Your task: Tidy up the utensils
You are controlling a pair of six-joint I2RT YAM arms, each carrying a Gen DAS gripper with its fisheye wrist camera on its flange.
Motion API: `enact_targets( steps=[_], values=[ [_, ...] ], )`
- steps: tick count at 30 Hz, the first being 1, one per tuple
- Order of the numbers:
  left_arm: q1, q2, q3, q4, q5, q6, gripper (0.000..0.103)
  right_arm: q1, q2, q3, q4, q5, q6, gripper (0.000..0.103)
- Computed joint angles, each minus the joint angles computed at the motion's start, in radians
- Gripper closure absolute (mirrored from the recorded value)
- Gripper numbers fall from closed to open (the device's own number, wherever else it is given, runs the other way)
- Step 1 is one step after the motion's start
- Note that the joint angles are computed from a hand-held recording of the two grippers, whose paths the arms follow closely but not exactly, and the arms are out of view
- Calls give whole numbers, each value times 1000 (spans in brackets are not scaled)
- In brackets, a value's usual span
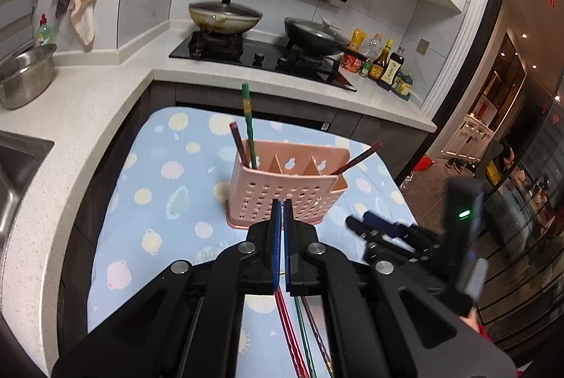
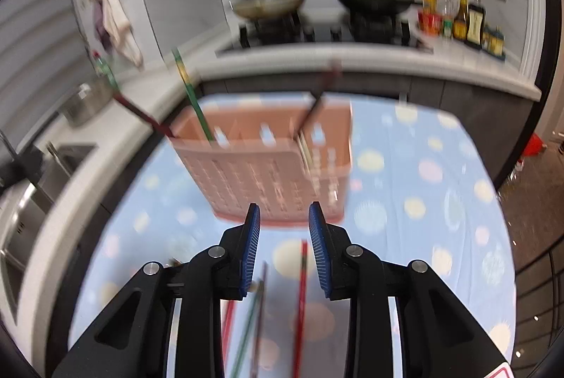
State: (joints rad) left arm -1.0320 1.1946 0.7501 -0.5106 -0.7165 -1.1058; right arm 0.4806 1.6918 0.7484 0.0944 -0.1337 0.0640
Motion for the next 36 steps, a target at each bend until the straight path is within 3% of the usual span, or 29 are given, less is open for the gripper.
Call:
enact_targets(
  steps=[7,12,20,25,31,35,36],
  values=[
    [87,69,-98,138,107,14,102,-4,281,95,65,14,-6,74],
    [128,155,-142,220,155,-2,102,-7,391,160,79,69,-16,74],
    [167,327,-151,344,233,23,99,-101,350,82,123,29,-3,74],
    [172,430,-126,398,258,26,80,-115,400,127,108,10,-5,74],
    [181,492,-108,425,286,27,78,-84,446,198,74,4,-13,74],
    [181,526,-83,426,295,46,75,-76,452,188,93,19,-25,95],
    [178,538,-72,426,295,51,74,-85,447,182,96,10,-20,96]
  ],
)
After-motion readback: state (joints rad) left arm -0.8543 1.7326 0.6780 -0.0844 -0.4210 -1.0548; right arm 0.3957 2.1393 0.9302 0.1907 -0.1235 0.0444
